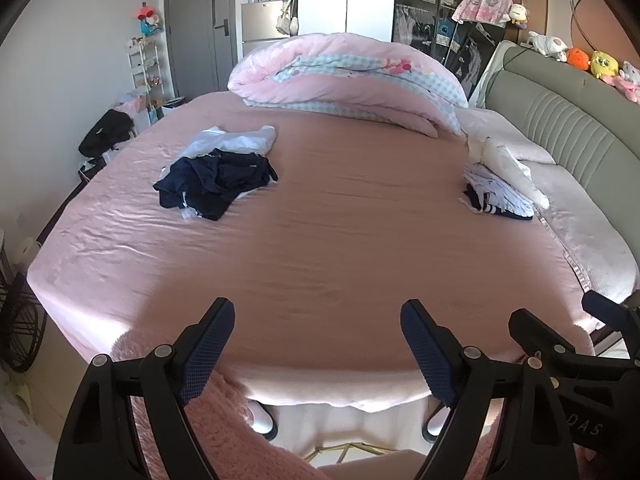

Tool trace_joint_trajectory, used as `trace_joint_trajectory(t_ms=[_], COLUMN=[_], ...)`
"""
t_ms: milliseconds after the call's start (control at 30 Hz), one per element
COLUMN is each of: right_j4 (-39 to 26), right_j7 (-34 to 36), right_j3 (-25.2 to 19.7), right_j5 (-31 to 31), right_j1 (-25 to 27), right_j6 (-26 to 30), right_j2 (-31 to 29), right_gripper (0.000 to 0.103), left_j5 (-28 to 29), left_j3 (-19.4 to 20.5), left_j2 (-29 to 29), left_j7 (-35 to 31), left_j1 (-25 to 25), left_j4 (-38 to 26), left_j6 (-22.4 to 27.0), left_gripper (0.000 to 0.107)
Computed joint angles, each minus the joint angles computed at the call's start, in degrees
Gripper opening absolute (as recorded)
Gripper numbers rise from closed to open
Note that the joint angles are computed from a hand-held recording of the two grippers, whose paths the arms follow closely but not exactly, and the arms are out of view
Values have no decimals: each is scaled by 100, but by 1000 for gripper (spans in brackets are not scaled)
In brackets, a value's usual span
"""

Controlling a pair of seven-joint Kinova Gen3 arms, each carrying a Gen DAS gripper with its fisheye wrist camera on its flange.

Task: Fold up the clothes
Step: 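Move both grippers toward the navy striped shorts on the bed, then grasp the navy shorts with the left gripper while the right gripper grasps another edge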

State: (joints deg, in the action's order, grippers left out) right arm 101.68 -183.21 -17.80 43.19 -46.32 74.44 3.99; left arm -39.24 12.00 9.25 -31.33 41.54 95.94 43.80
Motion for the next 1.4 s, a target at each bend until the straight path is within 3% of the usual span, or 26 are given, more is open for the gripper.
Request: trace_joint_trajectory(t_ms=[67, 200, 300, 433, 733, 833, 1000, 1067, 1167, 1300, 1400], right_j4=[-38, -248, -443, -815, -1808, -2101, -2554, -3081, -3877, -4939, -5735], right_j7=[54, 375, 581, 1055, 1897, 2177, 3083, 3513, 4185, 5050, 5606], right_j3=[-149, -907, -885, -562, -212, -21, -237, -41, 366, 836, 1458], right_j5=[137, 534, 766, 931, 1080, 1070, 591, 168, -331, -1042, -1724], right_j1=[150, 905, 882, 665, 649, 641, 1380, 1445, 1441, 1461, 1377], right_j6=[-34, 24, 30, -33, -338, -635, -1700, -1748, -1748, -1785, -1936], right_j2=[55, 283, 438, 725, 1444, 1693, 2068, 2418, 3019, 3821, 4475], right_gripper=[103, 103, 103, 102, 102, 102, 102, 102, 102, 102, 101], left_j5=[-92, 371, 524, 227, -412, -202, 808, 1218, 1890, 2822, 3521], left_j3=[-288, -1329, -1621, -781, 1146, 1622, 2023, 1717, 929, 226, -151], left_j2=[-5, 1, 10, 68, 294, 413, 718, 853, 1262, 2152, 2877], left_j7=[105, -198, -377, -363, -56, -603, -1768, -2234, -2804, -3126, -3561], left_j1=[221, 893, 927, 53, -2254, -3042, -4263, -4264, -3967, -3768, -3588], left_j4=[36, -71, -94, -239, -300, -346, -344, -459, -871, -1694, -2484], left_j6=[-65, -151, -314, -98, -221, -534, -1528, -1627, -1651, -1593, -1329], left_gripper=[85, 85, 85, 85, 85, 85, 85, 85, 85, 85, 85])
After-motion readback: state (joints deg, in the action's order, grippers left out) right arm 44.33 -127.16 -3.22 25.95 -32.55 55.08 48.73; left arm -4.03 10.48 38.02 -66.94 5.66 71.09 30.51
